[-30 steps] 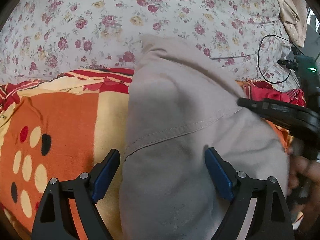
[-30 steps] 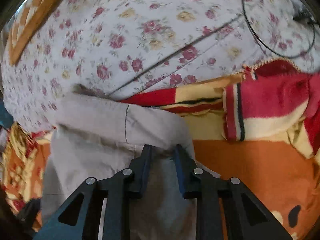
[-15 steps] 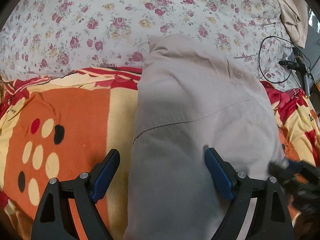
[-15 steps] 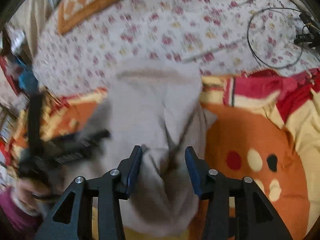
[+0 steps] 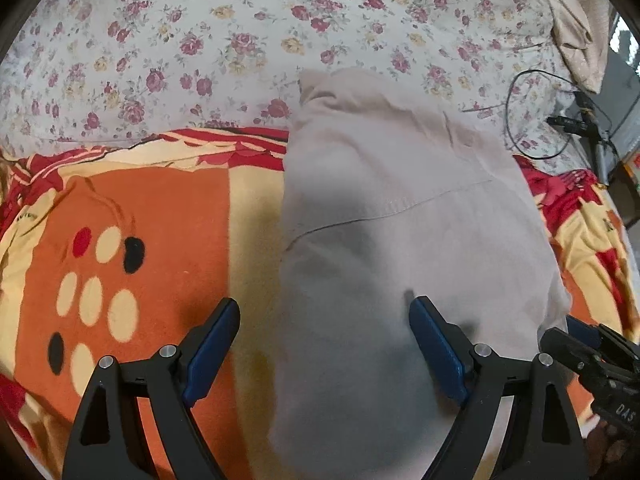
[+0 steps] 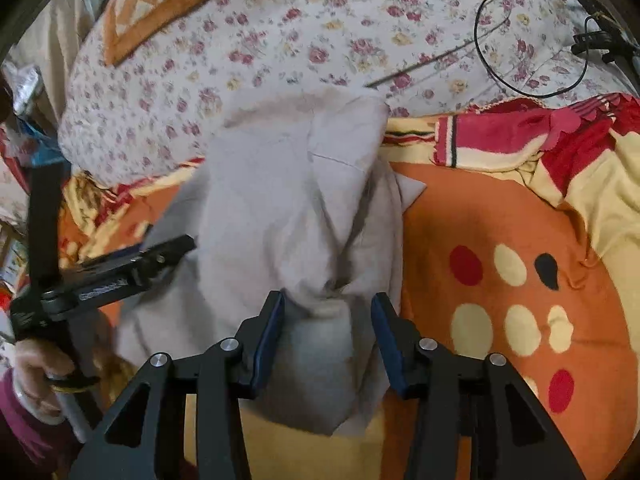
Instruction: Fold large clothes
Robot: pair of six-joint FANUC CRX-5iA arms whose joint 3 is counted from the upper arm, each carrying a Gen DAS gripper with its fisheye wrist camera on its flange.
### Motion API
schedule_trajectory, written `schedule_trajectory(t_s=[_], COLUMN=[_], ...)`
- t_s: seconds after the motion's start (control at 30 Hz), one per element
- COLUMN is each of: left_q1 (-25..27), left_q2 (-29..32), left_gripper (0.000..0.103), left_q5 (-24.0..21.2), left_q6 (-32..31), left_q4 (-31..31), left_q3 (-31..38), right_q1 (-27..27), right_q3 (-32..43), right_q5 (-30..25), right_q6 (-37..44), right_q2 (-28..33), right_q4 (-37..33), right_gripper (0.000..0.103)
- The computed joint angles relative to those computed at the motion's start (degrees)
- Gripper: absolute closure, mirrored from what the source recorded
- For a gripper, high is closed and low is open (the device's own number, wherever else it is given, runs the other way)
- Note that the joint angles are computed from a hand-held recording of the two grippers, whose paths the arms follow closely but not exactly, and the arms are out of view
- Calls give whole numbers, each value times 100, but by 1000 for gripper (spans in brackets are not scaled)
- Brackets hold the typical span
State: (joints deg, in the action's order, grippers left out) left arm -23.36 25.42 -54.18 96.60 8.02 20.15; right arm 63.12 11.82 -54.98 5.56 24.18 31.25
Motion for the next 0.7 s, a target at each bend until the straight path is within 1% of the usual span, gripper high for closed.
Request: schedule_trajectory(t_s=[0.1, 0.17, 0.27, 0.33, 0.4, 0.47, 0.57, 0.63, 0.7], left_q1=[200, 312, 513, 674, 807, 869, 893, 913, 926], left_q2=[-249, -371, -551, -698, -784, -829, -1023, -1115, -1152], left_gripper=[16, 16, 16, 16, 16, 17, 17, 16, 16], left_q5=[186, 293, 509, 753, 763, 778, 1058, 1293, 1445], left_q6=[-266, -354, -693, -1108, -1413, -1643, -1924, -2162, -2585], left_q4=[34, 96, 397, 762, 954, 1055, 1163, 1473, 1844], left_q3=[-304, -510, -907, -1320, -1593, -1728, -1981, -2150, -2303], right_q1=[57, 80, 40, 10, -28, -9, 5, -14, -43], right_q3=[-184, -207, -180, -207, -187, -135, -79, -124, -171], right_q5=[280, 328, 363, 426, 500, 477, 452, 498, 516], right_q6=[-119, -95, -179, -355, -380, -262, -121, -229, -403], right_q2=[-147, -163, -135, -153, -155, -124, -79, -91, -119], right_q4=[128, 201, 230, 226, 110, 67, 11, 58, 128], right_gripper=[56, 55, 54, 50, 49, 49, 49, 49, 48])
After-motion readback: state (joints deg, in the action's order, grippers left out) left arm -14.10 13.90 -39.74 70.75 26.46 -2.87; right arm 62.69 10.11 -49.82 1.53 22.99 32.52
